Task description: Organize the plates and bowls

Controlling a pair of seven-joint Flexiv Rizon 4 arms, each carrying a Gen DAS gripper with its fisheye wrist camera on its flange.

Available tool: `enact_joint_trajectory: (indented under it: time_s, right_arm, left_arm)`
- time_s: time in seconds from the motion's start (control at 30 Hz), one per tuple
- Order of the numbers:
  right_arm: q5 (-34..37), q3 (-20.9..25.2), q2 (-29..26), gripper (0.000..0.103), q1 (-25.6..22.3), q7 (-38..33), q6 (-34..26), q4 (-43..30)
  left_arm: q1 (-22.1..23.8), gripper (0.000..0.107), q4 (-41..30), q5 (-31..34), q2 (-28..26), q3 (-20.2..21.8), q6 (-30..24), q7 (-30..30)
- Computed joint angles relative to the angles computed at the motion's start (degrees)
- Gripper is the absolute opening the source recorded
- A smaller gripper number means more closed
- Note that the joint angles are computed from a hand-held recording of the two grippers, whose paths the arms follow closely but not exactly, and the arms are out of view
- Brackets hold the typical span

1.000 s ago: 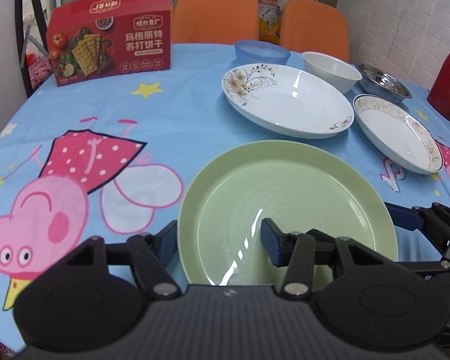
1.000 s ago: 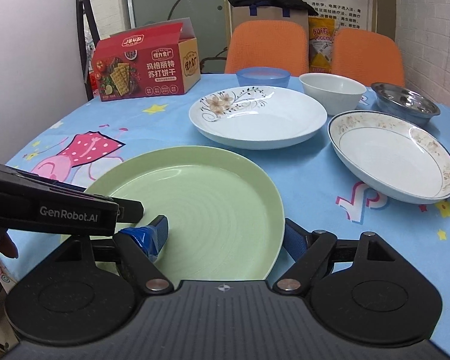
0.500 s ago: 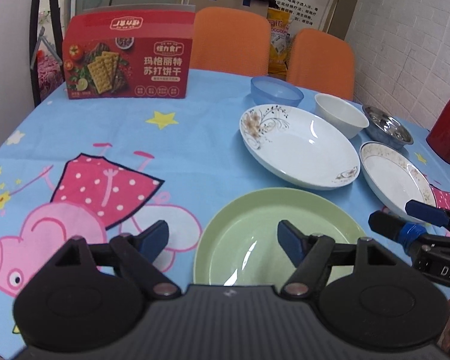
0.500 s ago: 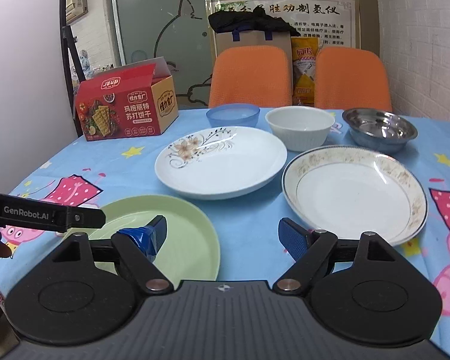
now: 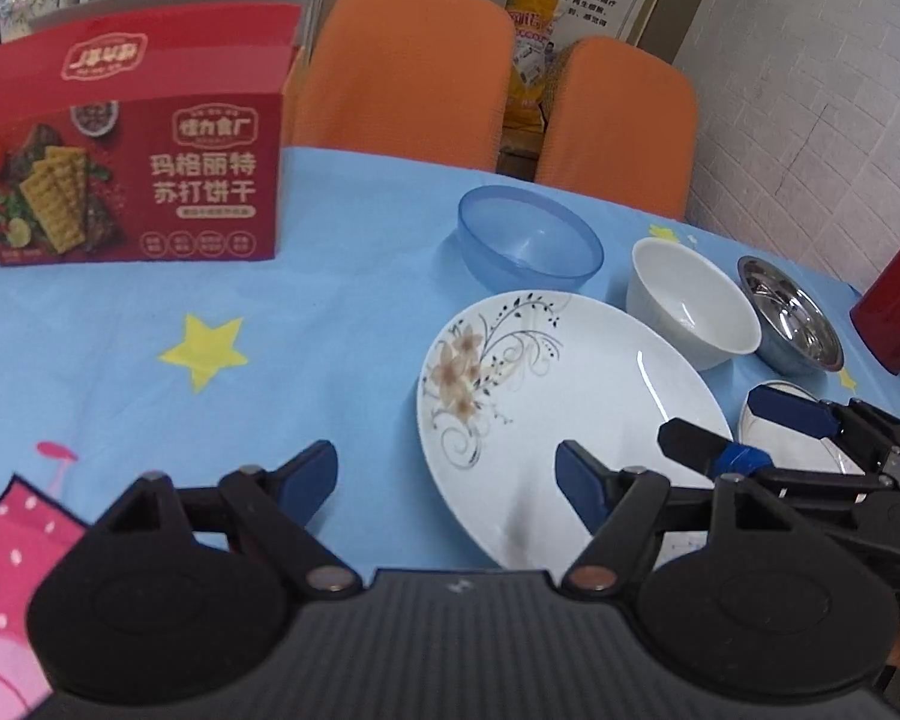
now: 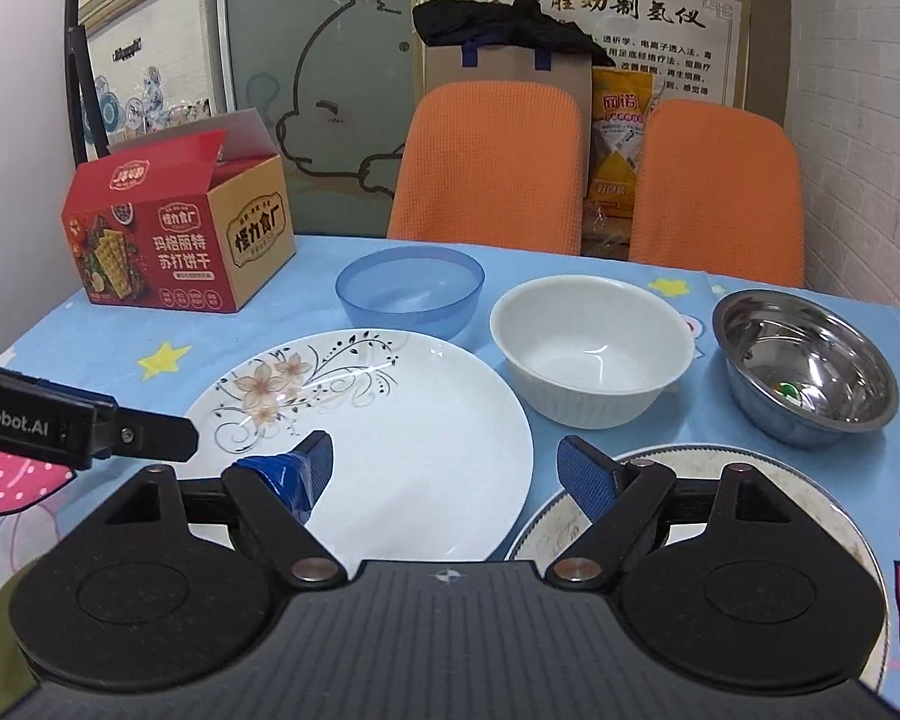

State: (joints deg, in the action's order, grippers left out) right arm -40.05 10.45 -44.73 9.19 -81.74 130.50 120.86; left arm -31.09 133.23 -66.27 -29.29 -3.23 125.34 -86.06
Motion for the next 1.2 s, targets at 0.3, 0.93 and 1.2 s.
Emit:
enact_joint_trajectory:
  time_s: [0.3,0.93,1.2]
  right_arm:
    - [-6.64,2.83,-3.04,0.071,-2.06,4.62,-9.45,-5.65]
    - [-0.02,2.07,-2.69,0.072,1.58,-0.32,-5.32,-2.15]
    - [-0.73,2.02,-4.5,0.073,1.34,-0.86,-2.54,-2.98]
  left_arm:
    - [1.28,0.073,-3.57,3.52,-2.46,4.18,-6.04,2.45]
    - [-3.14,0.073,-5.77,-7.57,-5.39,4.48,-2.87,10.96]
    - [0.44,0.073,-6.14,-8.86,-6.36,-0.6,1.75,13.13]
